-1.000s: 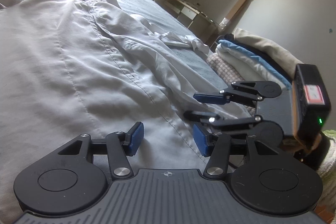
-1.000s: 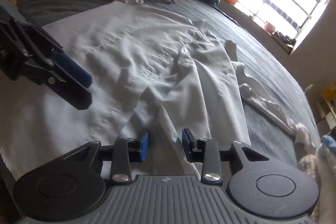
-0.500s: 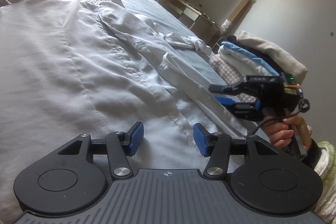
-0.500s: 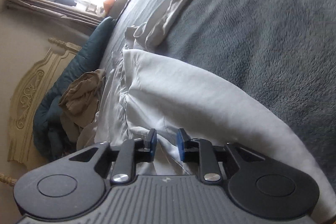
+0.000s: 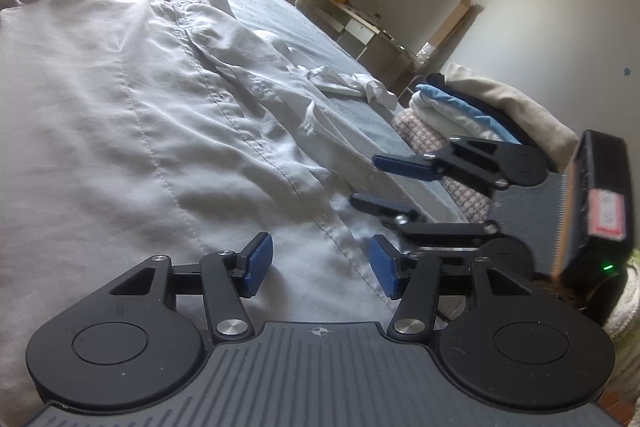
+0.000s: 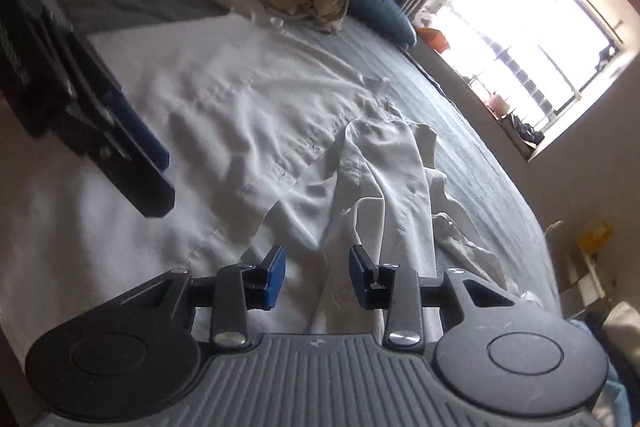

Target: Fold clothes

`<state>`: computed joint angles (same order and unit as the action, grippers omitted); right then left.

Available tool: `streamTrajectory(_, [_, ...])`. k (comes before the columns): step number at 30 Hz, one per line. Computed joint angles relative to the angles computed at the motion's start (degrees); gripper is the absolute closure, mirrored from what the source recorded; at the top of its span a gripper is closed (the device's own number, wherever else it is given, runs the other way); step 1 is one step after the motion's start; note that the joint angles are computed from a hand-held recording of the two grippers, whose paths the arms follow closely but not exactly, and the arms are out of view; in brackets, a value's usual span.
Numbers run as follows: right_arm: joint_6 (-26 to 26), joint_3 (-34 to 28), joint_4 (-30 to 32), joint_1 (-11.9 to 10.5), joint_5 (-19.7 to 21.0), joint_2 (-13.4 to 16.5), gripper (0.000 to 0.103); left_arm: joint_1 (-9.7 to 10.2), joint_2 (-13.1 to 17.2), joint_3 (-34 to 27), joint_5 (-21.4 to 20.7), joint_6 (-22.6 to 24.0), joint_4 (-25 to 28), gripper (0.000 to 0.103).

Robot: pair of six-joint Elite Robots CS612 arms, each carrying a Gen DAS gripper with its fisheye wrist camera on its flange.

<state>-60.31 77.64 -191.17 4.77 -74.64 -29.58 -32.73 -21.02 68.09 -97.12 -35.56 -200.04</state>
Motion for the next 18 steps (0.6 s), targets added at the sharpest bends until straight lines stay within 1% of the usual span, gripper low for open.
streamTrajectory(2, [-2.0, -1.6, 0.0, 0.3, -2.0, 1.1, 0.065, 0.06, 0.1, -0.1, -0.3, 0.0, -0.2, 0.049])
streamTrajectory(4, [-1.6, -2.7, 1.6, 0.3, -2.6, 1.4, 0.066, 0.1, 0.3, -0.3, -0.6, 0.0, -0.2, 0.049])
streamTrajectory(5, [-1.3, -3.3, 2.4, 0.3, -2.8, 1.6, 0.069, 0.1, 0.4, -0.4, -0.7, 0.1, -0.2, 0.048])
streamTrajectory(6, [-1.0, -3.8, 3.0, 0.4, -3.4, 1.8, 0.083, 0.06, 0.4, -0.5, -0.7, 0.1, -0.1, 0.048])
streamTrajectory(8, [0.0, -4.7, 2.7, 0.4, -4.2, 2.3, 0.085, 0.06, 0.6, -0.6, -0.8, 0.2, -0.3, 0.048])
streamTrajectory(9, [0.4, -5.0, 2.4, 0.4, -4.6, 2.5, 0.087, 0.07, 0.7, -0.7, -0.9, 0.2, -0.4, 0.048])
streamTrajectory(12, [-0.4, -4.8, -0.1, 0.4, -5.5, 2.7, 0.088, 0.13, 0.9, -0.7, -1.1, 0.0, -0.8, 0.048])
streamTrajectory(16, [-7.2, -4.4, -7.9, 0.8, -6.3, 4.2, 0.088, 0.16, 0.8, -0.7, -1.2, -0.1, -0.9, 0.048])
streamTrajectory(17, [-7.3, -4.6, -8.8, 0.8, -6.4, 4.5, 0.09, 0.17, 0.8, -0.7, -1.2, -0.2, -0.9, 0.048])
streamTrajectory(18, [-5.7, -4.8, -8.5, 0.9, -6.3, 4.5, 0.092, 0.16, 0.8, -0.6, -1.2, -0.2, -1.0, 0.048])
